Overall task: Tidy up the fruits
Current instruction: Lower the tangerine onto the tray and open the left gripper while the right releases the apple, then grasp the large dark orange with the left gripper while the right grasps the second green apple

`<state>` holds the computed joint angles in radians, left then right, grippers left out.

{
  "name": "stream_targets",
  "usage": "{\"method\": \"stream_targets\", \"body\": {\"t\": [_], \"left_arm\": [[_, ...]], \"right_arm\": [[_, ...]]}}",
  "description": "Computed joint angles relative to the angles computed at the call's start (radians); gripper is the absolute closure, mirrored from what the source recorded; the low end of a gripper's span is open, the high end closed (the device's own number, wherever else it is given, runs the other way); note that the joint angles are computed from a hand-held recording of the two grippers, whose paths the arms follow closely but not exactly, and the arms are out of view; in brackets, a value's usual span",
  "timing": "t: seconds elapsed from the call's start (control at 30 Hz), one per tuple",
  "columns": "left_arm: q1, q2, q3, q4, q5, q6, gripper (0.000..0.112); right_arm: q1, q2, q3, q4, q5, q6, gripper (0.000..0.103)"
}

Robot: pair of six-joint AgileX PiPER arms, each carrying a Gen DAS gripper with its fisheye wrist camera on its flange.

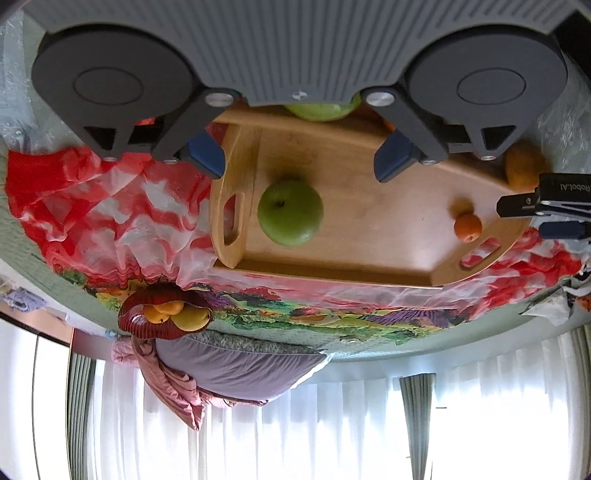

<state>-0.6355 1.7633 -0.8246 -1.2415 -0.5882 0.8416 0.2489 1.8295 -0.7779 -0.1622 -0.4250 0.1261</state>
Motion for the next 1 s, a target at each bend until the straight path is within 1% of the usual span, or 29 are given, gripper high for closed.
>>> {"method": "stream_targets", "body": {"t": [0.13, 0.33, 0.37, 0.43, 0.5, 0.63, 0.7, 0.77, 0.87, 1.0], "left_arm": [[-0.032, -0.021, 0.045, 0.009, -0.022, -0.028, 0.02], [-0.063, -0.031, 0.085, -0.005, -0.05, -0.056, 0.02], [-0.073, -0.034, 0.096, -0.003, -0.065, -0.072, 0.021], [-0.088, -0.038, 0.11, 0.005, -0.086, -0.093, 0.027], [-0.106, -0.051, 0.13, 0.02, -0.096, -0.109, 0.041], [-0.131, -0.065, 0.147, 0.038, -0.084, -0.099, 0.05], [-0.143, -0.058, 0.14, 0.024, -0.086, -0.081, 0.058], [-0.149, -0.047, 0.133, 0.011, -0.088, -0.076, 0.059], [-0.157, -0.023, 0.12, -0.022, -0.106, -0.07, 0.061], [-0.154, 0.0, 0.114, -0.024, -0.123, -0.083, 0.062]], "right_arm": [[0.014, -0.027, 0.076, 0.07, -0.064, -0.091, 0.006], [0.029, -0.045, 0.152, 0.117, -0.131, -0.152, 0.006], [0.032, -0.046, 0.161, 0.132, -0.139, -0.167, 0.006], [0.029, -0.047, 0.179, 0.127, -0.152, -0.169, 0.006], [0.023, -0.047, 0.189, 0.096, -0.153, -0.14, 0.006], [0.02, -0.047, 0.212, 0.072, -0.17, -0.111, 0.006], [0.015, -0.049, 0.223, 0.049, -0.181, -0.09, 0.007], [0.013, -0.052, 0.231, 0.034, -0.187, -0.077, 0.008], [0.02, -0.054, 0.237, 0.035, -0.19, -0.082, 0.012], [0.028, -0.056, 0.248, 0.046, -0.196, -0.099, 0.018]]}}
